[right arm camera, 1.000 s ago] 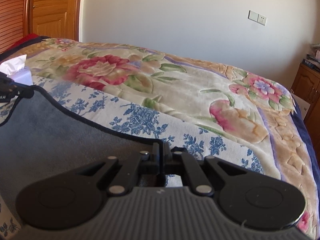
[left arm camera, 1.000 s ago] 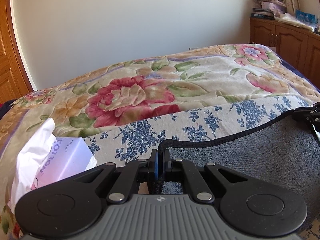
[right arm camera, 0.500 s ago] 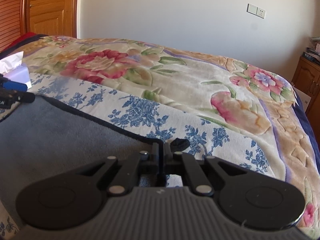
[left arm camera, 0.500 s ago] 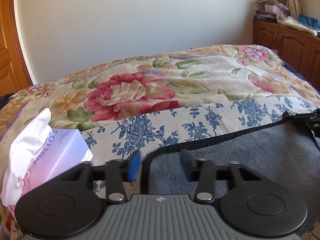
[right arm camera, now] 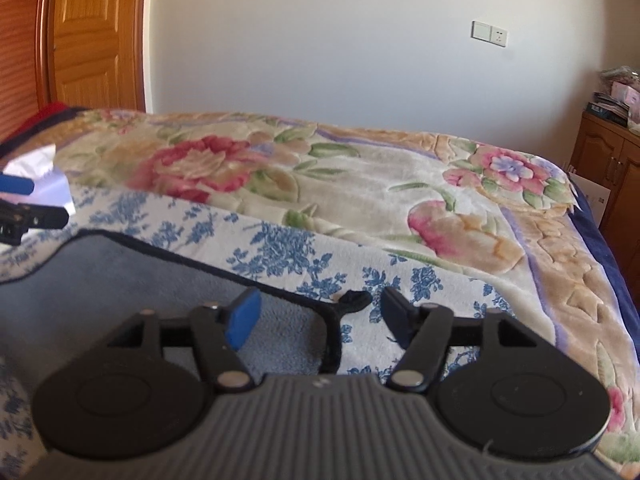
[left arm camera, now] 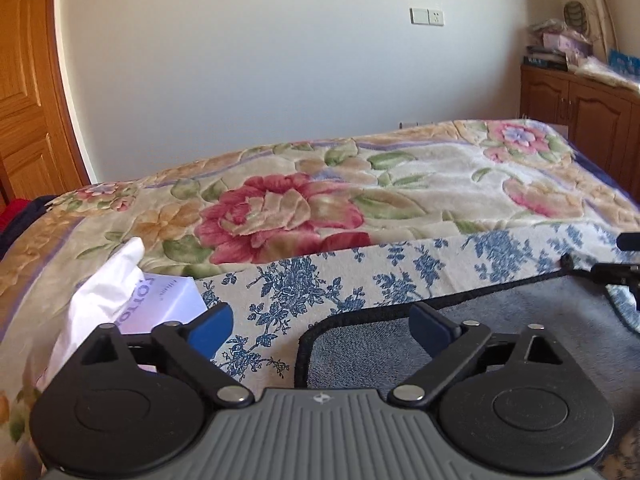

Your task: Fold towel

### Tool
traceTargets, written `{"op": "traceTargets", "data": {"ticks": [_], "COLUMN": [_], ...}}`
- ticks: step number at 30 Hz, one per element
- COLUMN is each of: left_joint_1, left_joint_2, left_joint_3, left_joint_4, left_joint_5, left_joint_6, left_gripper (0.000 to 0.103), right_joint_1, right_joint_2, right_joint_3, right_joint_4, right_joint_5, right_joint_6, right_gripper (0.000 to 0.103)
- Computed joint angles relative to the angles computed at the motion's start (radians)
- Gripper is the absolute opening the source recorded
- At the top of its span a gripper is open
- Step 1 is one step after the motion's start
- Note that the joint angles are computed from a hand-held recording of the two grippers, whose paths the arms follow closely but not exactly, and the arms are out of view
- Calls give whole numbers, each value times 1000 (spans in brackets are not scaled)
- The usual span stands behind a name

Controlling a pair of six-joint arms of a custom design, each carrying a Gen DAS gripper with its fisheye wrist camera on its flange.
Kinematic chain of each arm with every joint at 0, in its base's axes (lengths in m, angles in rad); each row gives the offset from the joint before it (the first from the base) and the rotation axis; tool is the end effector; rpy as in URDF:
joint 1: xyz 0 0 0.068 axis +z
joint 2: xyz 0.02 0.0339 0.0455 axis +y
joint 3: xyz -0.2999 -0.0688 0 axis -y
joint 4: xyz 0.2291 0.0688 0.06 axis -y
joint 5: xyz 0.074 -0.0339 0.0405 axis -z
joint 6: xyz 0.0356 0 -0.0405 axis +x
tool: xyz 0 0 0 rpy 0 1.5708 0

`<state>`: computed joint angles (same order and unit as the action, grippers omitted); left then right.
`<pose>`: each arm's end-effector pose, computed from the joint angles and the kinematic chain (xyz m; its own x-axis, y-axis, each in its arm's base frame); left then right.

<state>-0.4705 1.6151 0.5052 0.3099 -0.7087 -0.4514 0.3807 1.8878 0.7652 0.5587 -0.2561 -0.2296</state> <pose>0.2416 -0.0969 0.1621 -0.5492 -0.0922 -0.8306 -0.3329 0.9358 0.1162 0.3295 0.1416 0.1600 -0.3562 -0.3797 -0.8538 -0.6565 0.7519 -0.0605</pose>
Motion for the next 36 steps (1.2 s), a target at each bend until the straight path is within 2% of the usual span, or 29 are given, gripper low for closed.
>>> {"op": "traceTargets", "data": {"ticks": [1,3,5,13,24,30,36], "left_joint_1": [-12,-39,-67,-178,-344,-451,-598], "left_joint_2": [-13,-39,-66,-144,-215,-260,-260], "left_joint_3": [6,17,27,64,131,198,297], "left_joint_4": [-24,-68,-110,-274,-595,-845,-1146], "left_joint_5": [-13,-40,-57,-139,-255,-312,-369], "left_joint_6": [-13,-31,-43,-133,-355,-519,-770], "left_gripper": [102,103,103,103,103,103,101], "right_joint_1": [-2,-8,-14,-38,-41,-35,-31], "right_joint_2": [-13,-45,-79,-202,-347,-457,-594], "right_joint_3": [-10,-41,-78,-133,-235,-273,-292], "right_joint_4": [2,20,57,18,16,-41,-133], "right_joint_5": [-3,-11,-17,-47,-50,-50,-52], "right_joint_6": [9,24,33,58,81,89,103], "right_gripper": [77,93,103,103,103,103,103]}}
